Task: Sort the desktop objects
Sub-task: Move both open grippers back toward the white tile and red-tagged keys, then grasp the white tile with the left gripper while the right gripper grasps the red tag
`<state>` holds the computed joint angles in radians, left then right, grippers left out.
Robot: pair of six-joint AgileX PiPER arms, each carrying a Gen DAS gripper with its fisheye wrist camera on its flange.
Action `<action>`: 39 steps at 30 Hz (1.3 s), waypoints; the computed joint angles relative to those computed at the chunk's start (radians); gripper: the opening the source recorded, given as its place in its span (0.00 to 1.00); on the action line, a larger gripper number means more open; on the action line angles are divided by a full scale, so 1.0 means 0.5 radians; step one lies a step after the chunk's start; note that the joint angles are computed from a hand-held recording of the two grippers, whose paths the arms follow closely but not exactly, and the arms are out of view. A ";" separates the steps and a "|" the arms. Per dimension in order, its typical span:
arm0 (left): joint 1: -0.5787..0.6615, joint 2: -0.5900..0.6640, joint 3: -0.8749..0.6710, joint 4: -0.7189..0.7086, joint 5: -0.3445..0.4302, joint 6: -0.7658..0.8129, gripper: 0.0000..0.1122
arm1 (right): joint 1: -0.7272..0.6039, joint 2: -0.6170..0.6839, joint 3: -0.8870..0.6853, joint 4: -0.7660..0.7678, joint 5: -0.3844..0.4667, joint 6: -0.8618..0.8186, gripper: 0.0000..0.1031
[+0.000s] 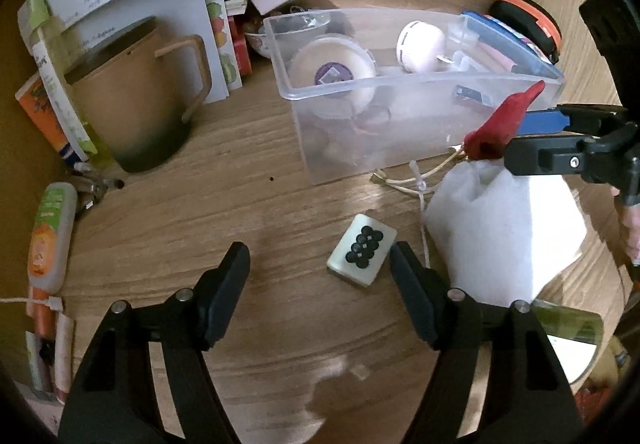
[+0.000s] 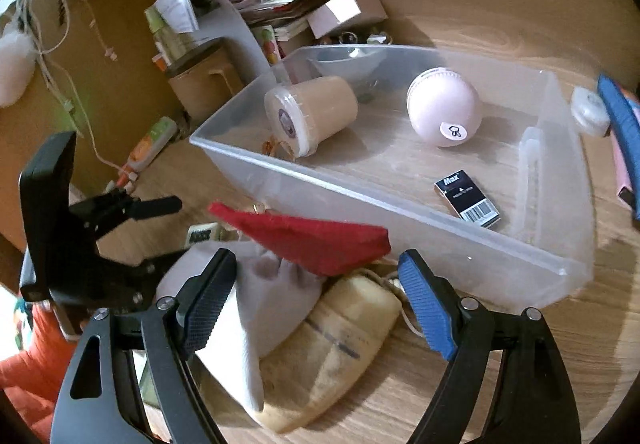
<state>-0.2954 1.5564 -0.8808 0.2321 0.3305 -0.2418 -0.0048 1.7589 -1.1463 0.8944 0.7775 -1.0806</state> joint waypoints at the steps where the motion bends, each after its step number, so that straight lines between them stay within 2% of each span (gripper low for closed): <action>1: 0.012 0.006 -0.004 -0.055 -0.009 0.057 0.65 | 0.002 0.018 -0.016 0.007 0.017 0.015 0.78; 5: 0.034 0.012 -0.006 -0.156 -0.029 0.160 0.54 | 0.019 0.045 -0.033 0.039 0.012 0.047 0.77; 7: 0.036 0.010 0.001 -0.159 -0.038 0.160 0.47 | 0.028 0.056 -0.038 0.041 0.002 0.072 0.65; 9: 0.043 0.003 0.009 -0.187 -0.048 0.176 0.39 | 0.014 0.080 -0.052 0.079 0.027 0.080 0.58; 12: 0.045 0.001 0.010 -0.225 -0.046 0.205 0.32 | 0.000 0.070 -0.015 0.150 0.004 0.053 0.55; 13: 0.041 0.003 0.008 -0.230 -0.038 0.208 0.29 | 0.008 0.064 -0.007 0.151 -0.018 0.047 0.49; 14: 0.035 0.010 -0.001 -0.171 -0.027 0.142 0.23 | 0.016 0.056 0.009 0.160 -0.046 0.028 0.45; 15: 0.027 0.012 -0.003 -0.055 -0.021 0.006 0.21 | 0.026 0.052 0.019 0.159 -0.073 0.011 0.41; 16: 0.031 0.007 0.000 -0.019 -0.018 -0.050 0.21 | 0.028 0.049 0.028 0.179 -0.085 -0.013 0.37; 19: 0.101 -0.027 0.018 -0.209 -0.045 0.078 0.21 | 0.018 0.022 0.074 0.281 -0.114 -0.145 0.28; 21: 0.121 -0.041 0.027 -0.255 -0.053 0.103 0.21 | 0.008 0.008 0.090 0.316 -0.111 -0.190 0.26; 23: 0.126 -0.055 0.037 -0.257 -0.059 0.095 0.21 | -0.003 -0.019 0.112 0.349 -0.093 -0.235 0.25; 28: 0.096 -0.082 0.066 -0.023 -0.093 -0.154 0.21 | -0.050 -0.091 0.157 0.362 -0.039 -0.271 0.22; 39: 0.064 -0.173 0.083 -0.050 -0.066 -0.172 0.21 | -0.219 -0.379 0.321 0.470 0.043 -0.462 0.21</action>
<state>-0.2636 1.4700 -0.8392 0.2072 0.2977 -0.3277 -0.1142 1.5694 -0.9858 1.1293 0.7990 -1.3117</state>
